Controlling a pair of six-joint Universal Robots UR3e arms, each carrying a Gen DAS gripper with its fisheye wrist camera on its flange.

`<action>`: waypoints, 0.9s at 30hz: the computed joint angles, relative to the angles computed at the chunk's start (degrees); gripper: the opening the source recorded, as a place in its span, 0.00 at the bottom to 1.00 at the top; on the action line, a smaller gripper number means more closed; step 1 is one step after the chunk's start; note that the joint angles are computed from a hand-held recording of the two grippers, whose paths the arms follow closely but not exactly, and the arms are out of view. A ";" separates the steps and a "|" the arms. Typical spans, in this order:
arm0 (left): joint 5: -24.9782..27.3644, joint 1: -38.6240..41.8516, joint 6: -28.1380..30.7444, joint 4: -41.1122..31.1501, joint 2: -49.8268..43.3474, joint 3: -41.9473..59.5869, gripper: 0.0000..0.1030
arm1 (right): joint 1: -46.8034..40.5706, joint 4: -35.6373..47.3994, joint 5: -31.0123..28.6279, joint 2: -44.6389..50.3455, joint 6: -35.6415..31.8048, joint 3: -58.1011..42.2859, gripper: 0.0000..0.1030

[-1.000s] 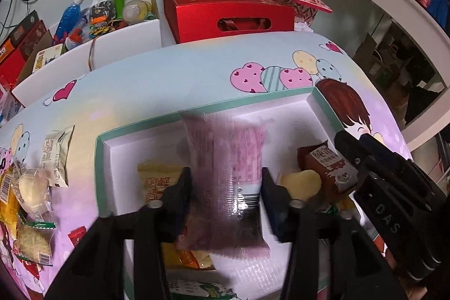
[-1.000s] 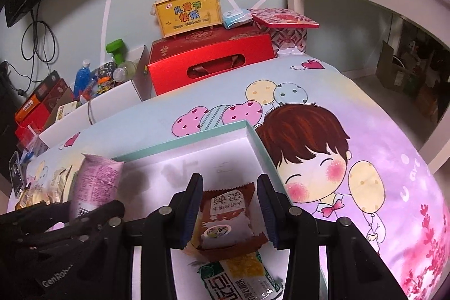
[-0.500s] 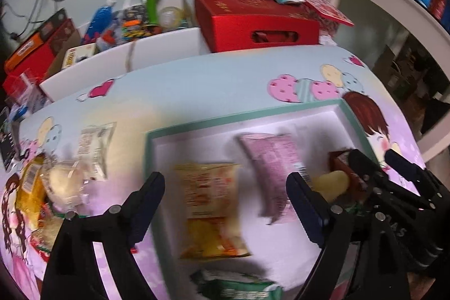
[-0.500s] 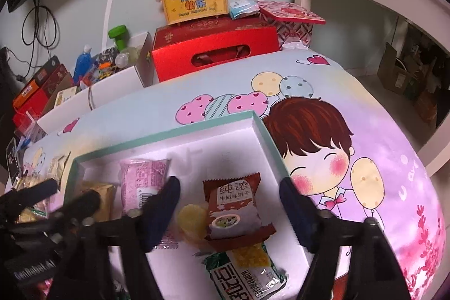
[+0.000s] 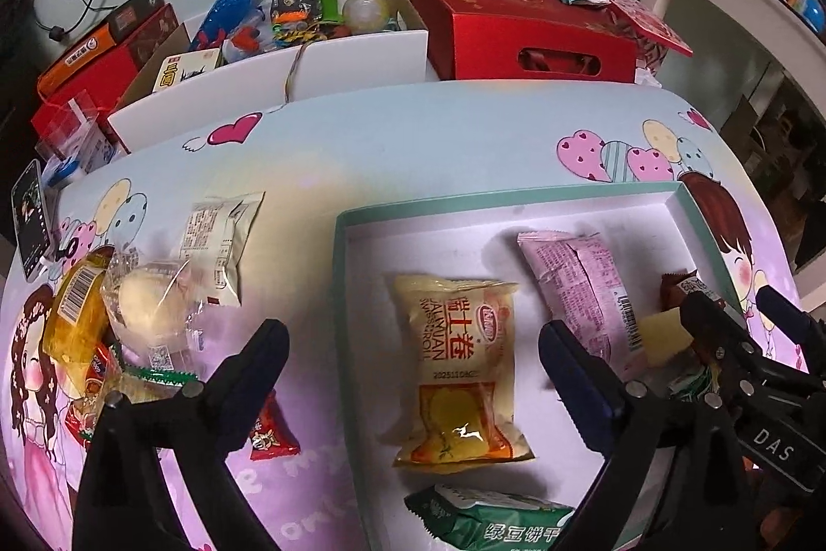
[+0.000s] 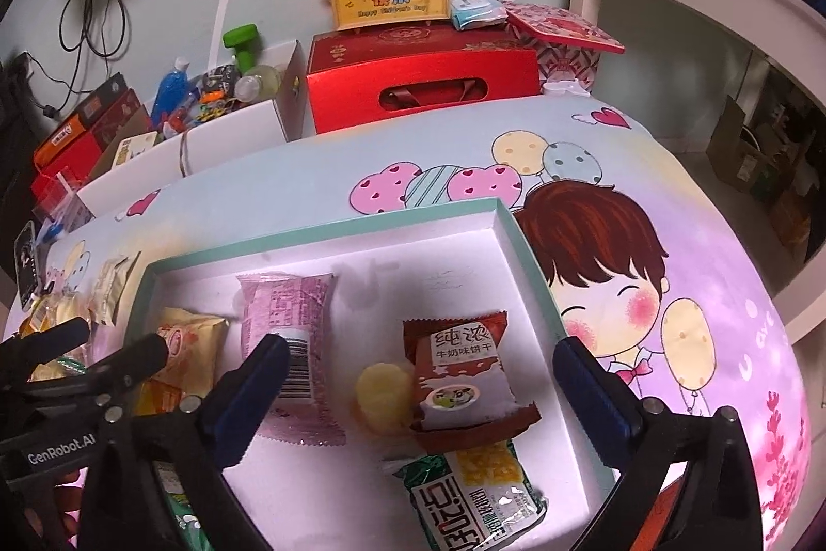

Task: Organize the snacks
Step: 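Move both tools back over the snack pile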

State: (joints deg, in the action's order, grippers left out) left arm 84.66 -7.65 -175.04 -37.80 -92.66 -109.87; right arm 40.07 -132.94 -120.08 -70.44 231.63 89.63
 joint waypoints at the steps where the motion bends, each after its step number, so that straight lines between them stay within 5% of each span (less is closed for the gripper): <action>1: -0.13 0.22 0.13 -0.09 0.24 -0.17 0.95 | -0.12 0.03 0.38 0.03 0.11 0.00 1.00; 12: -2.83 4.44 4.26 1.50 5.98 -5.03 0.95 | 0.71 6.25 0.66 1.79 0.74 -4.56 1.00; 27: -13.04 25.57 15.89 -7.81 27.45 -16.31 0.95 | 6.48 9.91 -4.75 8.24 -2.75 -17.07 1.00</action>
